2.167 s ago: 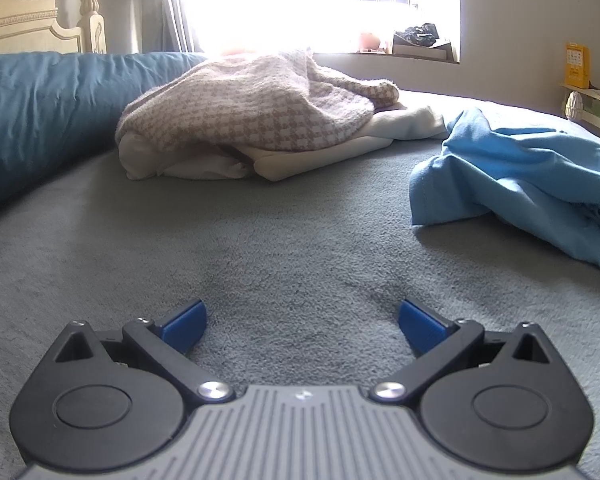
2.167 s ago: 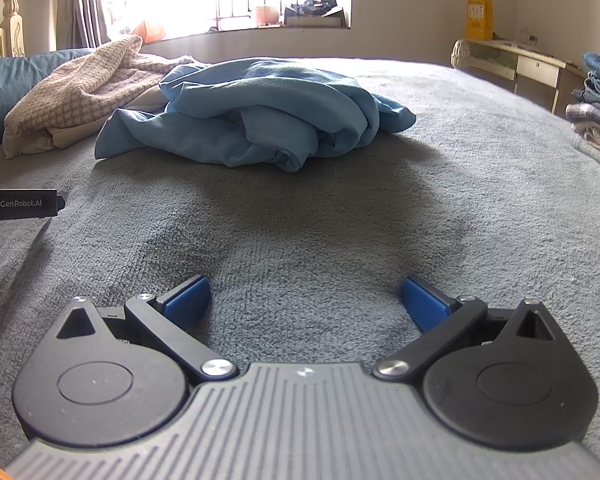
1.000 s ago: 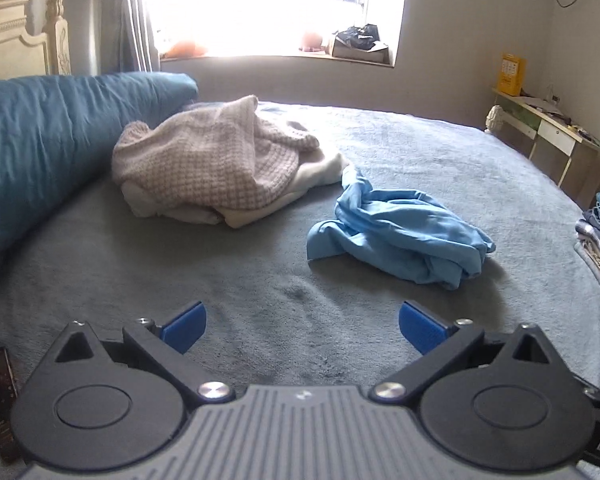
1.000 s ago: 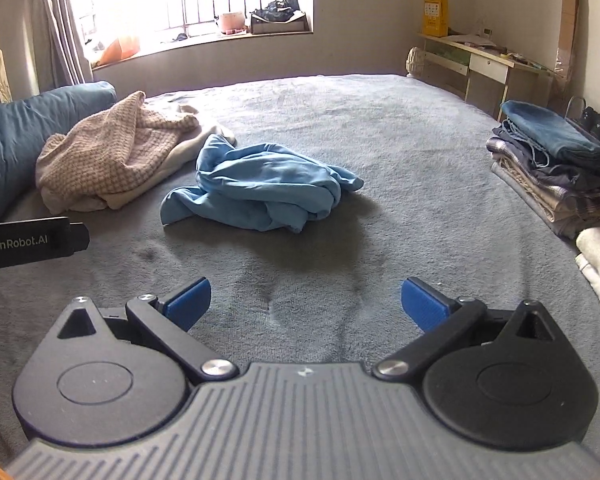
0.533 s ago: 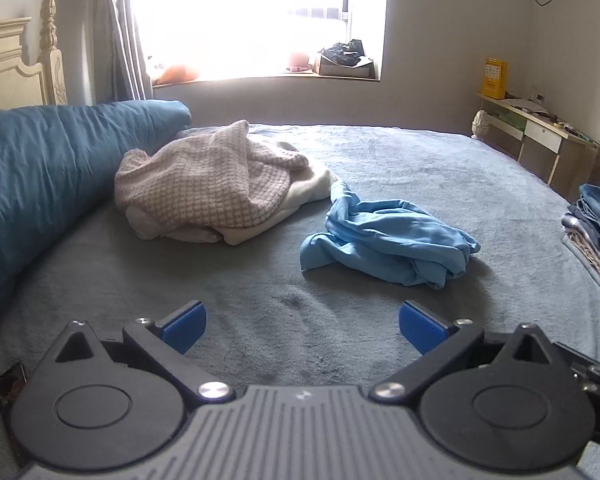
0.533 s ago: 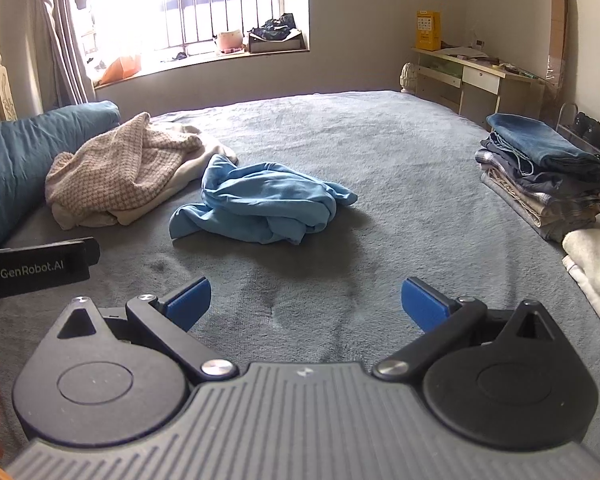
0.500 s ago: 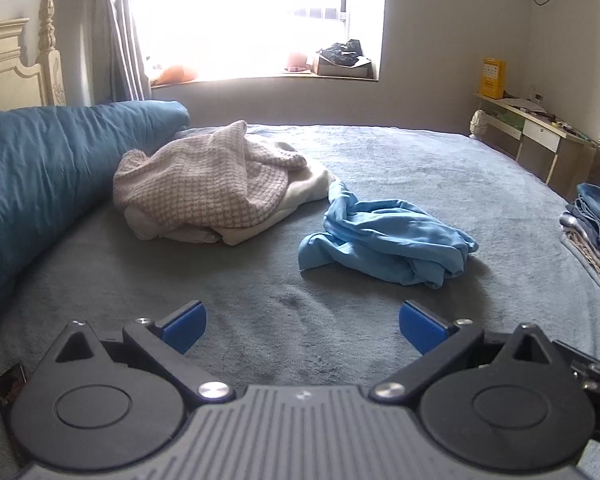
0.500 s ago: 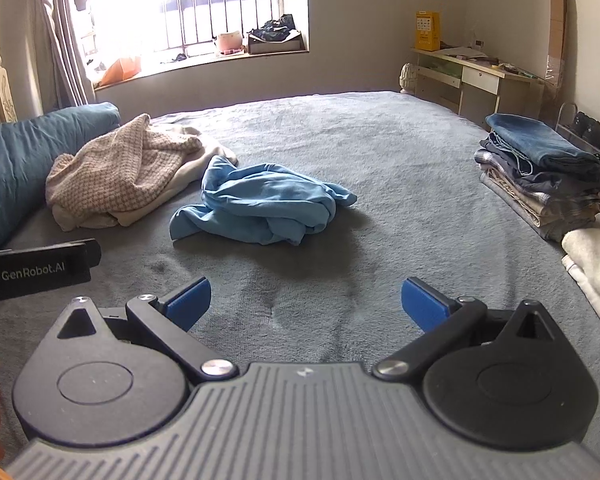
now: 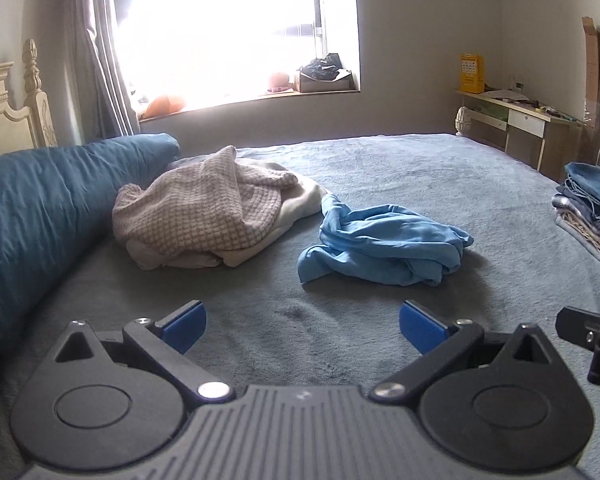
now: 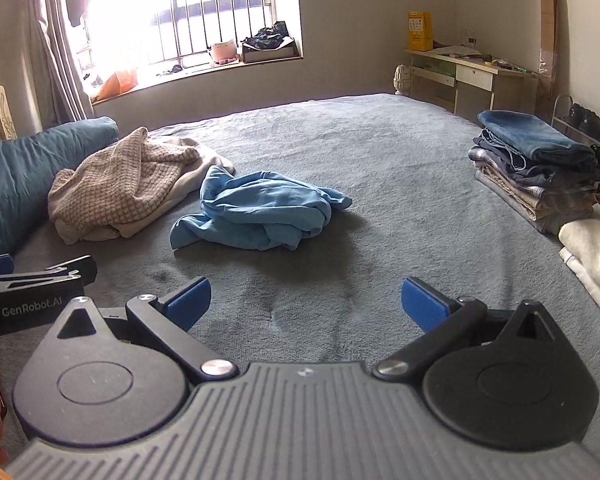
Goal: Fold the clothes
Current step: 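Move both grippers toward the crumpled light-blue T-shirt on the bed, then grasp the blue T-shirt with the right gripper while the left gripper grasps another edge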
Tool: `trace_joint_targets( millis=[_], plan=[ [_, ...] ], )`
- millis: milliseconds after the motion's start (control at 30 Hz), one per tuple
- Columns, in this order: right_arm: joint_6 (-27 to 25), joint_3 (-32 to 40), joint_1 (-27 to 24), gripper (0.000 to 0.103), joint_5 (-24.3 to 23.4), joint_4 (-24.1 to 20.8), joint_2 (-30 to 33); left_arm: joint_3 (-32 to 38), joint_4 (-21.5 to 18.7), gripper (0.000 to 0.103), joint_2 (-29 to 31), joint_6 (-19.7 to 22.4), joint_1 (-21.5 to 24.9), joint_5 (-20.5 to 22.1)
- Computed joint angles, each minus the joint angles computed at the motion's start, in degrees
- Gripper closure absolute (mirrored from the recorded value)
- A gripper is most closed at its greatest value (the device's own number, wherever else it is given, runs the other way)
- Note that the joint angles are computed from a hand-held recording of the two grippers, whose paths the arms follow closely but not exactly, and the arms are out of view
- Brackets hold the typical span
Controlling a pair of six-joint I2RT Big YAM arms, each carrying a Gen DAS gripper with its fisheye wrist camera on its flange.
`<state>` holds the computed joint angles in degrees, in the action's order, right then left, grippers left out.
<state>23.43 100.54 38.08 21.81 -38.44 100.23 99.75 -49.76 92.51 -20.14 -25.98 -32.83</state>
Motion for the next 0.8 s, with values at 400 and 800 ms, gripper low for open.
trace_joint_targets(
  millis=[400, 800],
  plan=[
    [-1.17, 0.72, -1.02, 0.001, -0.45, 1.16, 2.71, -2.88, 6.40, 0.000, 1.15, 1.08, 1.68, 3.84],
    [-15.53, 15.85, -5.45, 0.001, -10.74, 3.47, 14.80, -7.10, 22.60, 0.000, 6.81, 1.47, 6.99, 13.09]
  ],
)
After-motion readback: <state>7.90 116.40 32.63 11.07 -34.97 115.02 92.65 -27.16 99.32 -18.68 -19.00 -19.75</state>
